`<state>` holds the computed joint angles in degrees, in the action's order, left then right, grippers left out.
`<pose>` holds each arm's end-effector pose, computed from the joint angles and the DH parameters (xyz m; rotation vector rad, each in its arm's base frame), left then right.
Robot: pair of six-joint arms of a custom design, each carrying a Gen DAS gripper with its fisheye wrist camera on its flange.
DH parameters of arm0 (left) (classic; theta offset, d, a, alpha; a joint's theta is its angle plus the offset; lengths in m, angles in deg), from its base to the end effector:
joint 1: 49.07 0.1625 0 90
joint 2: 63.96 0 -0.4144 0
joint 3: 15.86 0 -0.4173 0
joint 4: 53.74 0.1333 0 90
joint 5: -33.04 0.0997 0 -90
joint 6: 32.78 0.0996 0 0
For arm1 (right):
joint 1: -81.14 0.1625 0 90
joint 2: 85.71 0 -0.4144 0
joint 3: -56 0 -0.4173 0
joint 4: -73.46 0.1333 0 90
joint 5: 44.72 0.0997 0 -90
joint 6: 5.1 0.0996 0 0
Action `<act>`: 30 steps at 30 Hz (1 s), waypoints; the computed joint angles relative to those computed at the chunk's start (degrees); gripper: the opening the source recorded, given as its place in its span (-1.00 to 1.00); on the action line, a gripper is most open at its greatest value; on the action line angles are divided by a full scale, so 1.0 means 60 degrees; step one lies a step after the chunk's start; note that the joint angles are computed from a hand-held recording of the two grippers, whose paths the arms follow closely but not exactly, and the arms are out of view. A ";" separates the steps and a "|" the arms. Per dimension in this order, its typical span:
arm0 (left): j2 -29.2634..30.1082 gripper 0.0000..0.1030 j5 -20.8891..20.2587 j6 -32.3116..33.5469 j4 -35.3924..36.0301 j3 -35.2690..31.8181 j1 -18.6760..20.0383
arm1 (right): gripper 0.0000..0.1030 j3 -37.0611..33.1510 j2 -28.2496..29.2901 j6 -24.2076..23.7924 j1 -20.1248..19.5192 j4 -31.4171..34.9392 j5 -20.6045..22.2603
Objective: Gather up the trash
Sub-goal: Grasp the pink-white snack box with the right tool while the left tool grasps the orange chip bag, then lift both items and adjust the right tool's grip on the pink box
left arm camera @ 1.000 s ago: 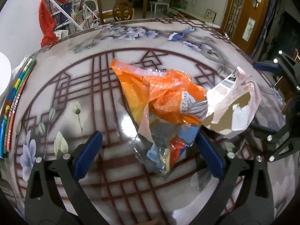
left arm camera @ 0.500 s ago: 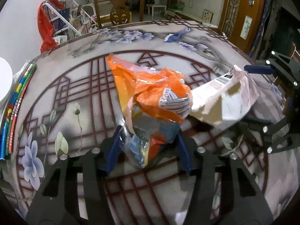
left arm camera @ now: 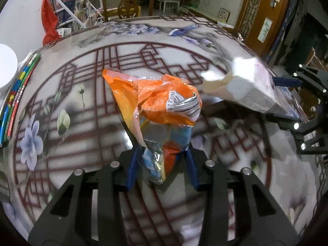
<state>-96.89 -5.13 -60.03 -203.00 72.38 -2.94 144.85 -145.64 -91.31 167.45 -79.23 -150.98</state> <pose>-0.3250 -0.6434 -0.0099 0.2998 2.3238 -0.7277 0.0596 -0.7142 0.2953 1.5772 -1.9632 0.2865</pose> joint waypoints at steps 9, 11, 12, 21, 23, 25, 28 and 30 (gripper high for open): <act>-0.0512 -0.25 -0.0435 -0.1451 0.0684 0.0898 -0.0654 | 0.16 0.0805 -0.1219 0.1617 -0.0120 0.0829 -0.0310; -0.0632 -0.25 -0.0590 -0.1785 0.0748 0.1107 -0.0791 | 0.16 0.1016 -0.1509 0.1969 -0.0157 0.1173 -0.0333; -0.0718 -0.25 -0.0638 -0.2000 0.0823 0.1254 -0.0896 | 0.16 0.1145 -0.1672 0.2149 -0.0173 0.1333 -0.0325; -0.1276 -0.24 -0.1042 -0.3047 0.0507 0.2330 -0.1474 | 0.19 0.2340 -0.2779 0.2261 -0.0297 0.1560 -0.0266; -0.1330 -0.24 -0.1128 -0.3213 0.0586 0.2448 -0.1521 | 0.20 0.2465 -0.2882 0.2258 -0.0325 0.1600 -0.0273; -0.1387 -0.22 -0.1131 -0.3351 0.0614 0.2562 -0.1586 | 0.37 0.2614 -0.2996 0.2277 -0.0345 0.1629 -0.0276; -0.1533 0.05 -0.1134 -0.3612 0.0524 0.2796 -0.1713 | 0.45 0.2766 -0.3125 0.2328 -0.0355 0.1678 -0.0188; -0.1587 0.15 -0.1175 -0.3662 0.0421 0.2890 -0.1783 | 0.47 0.2850 -0.3199 0.2296 -0.0339 0.1691 -0.0135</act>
